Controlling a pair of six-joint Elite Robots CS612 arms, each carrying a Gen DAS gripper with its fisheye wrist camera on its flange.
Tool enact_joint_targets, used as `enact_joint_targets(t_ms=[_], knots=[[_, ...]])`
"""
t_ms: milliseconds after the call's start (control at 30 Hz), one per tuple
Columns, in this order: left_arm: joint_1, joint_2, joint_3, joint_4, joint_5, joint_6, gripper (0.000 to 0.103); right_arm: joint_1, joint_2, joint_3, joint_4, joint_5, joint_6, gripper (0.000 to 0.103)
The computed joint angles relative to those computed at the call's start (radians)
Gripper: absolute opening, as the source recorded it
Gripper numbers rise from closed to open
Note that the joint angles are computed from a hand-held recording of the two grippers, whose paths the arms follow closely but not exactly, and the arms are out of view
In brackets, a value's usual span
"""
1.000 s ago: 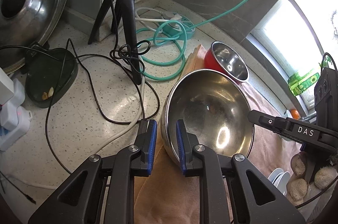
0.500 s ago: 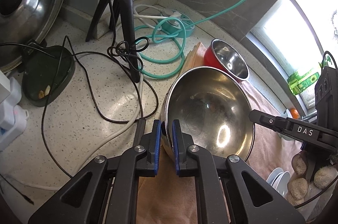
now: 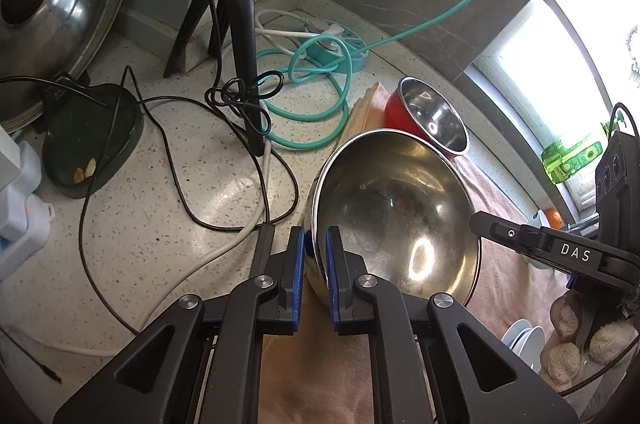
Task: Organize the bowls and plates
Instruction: 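Close both grippers on the rim of the large steel bowl, then lift the large steel bowl with both grippers toward the plate stack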
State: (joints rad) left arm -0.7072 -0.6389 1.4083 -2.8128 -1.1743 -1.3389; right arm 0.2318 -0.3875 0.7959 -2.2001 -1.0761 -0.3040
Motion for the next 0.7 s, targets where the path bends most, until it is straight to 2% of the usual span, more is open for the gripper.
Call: enact_joint_targets(t_ms=[700], knots=[[-0.025,-0.026,0.027,-0.031,0.003,0.022,0.009,-0.022,-0.094,0.16,-0.075,0.028,0.006,0.007]])
